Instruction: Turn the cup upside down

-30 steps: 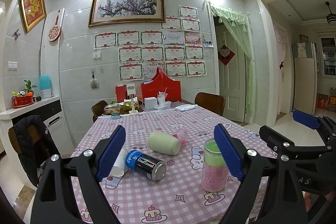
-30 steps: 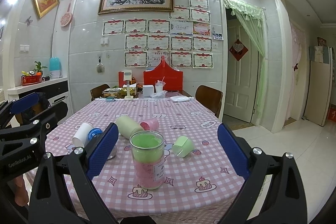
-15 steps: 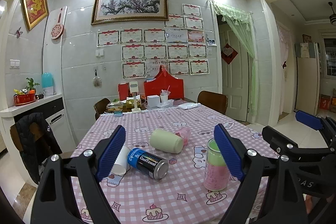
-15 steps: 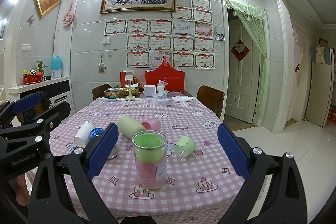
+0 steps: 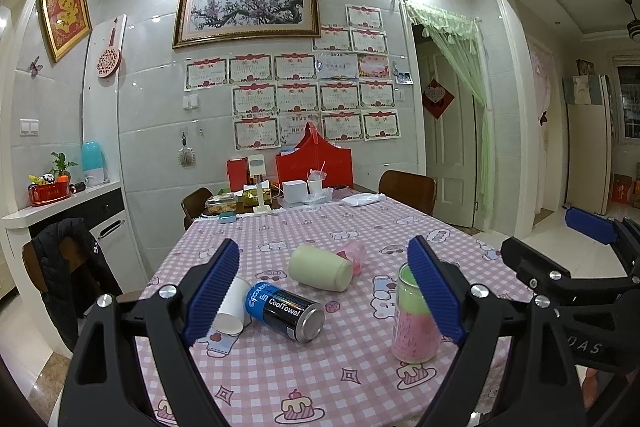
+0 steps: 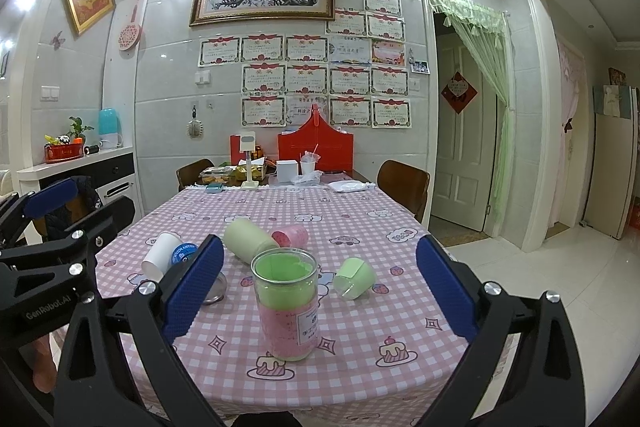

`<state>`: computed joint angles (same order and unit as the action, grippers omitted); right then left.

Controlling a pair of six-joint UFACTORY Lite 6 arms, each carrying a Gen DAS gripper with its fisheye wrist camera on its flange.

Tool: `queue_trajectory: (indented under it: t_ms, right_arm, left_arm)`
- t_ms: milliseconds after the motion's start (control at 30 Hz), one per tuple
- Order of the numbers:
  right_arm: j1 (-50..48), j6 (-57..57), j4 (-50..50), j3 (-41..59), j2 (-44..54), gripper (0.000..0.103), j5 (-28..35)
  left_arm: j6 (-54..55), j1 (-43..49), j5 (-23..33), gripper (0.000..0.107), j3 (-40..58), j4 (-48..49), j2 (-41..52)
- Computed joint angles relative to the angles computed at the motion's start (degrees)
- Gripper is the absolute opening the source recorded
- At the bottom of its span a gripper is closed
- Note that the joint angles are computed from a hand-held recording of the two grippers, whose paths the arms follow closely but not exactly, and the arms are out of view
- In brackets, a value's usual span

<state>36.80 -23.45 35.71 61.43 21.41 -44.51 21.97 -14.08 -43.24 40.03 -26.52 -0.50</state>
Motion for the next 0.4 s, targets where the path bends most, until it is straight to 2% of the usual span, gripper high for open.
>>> queue_trajectory:
  t_ms: [400]
  right_arm:
    - [-1.25, 0.72, -1.33, 1.25, 0.72, 0.093, 1.70]
  left_arm:
    - [2.02, -0.41, -0.26, 0.085, 1.50, -2.06, 1.91]
